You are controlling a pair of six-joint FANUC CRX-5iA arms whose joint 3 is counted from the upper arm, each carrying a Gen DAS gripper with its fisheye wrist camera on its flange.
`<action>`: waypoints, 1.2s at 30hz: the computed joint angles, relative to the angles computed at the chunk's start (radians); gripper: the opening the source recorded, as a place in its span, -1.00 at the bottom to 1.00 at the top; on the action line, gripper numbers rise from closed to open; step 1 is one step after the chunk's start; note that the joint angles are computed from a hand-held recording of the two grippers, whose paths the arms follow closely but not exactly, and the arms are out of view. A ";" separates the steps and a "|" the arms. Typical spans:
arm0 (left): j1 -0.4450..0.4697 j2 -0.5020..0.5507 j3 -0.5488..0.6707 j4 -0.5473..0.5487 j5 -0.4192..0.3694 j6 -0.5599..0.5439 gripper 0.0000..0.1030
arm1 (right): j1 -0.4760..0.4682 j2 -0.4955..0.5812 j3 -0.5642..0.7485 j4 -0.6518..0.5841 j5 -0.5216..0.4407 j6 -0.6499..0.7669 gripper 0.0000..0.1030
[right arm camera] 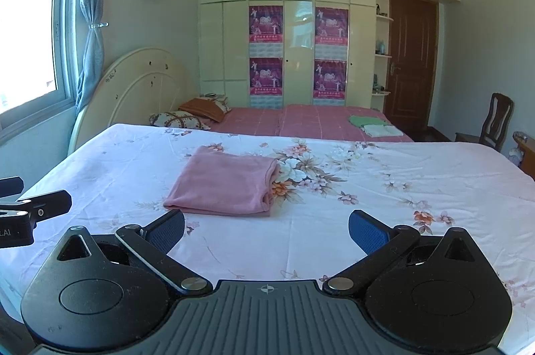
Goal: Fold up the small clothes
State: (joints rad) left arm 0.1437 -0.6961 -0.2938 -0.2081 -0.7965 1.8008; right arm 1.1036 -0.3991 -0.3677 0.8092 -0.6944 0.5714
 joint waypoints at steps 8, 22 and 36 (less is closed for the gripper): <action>0.010 -0.003 -0.007 0.012 0.007 -0.016 0.99 | 0.002 0.005 0.003 0.006 0.000 0.000 1.00; -0.015 0.004 0.006 -0.024 0.007 0.003 0.99 | -0.002 0.004 0.008 -0.008 0.006 0.019 1.00; -0.024 0.005 0.009 -0.036 0.015 0.009 0.99 | -0.009 0.007 0.008 -0.004 0.017 0.023 1.00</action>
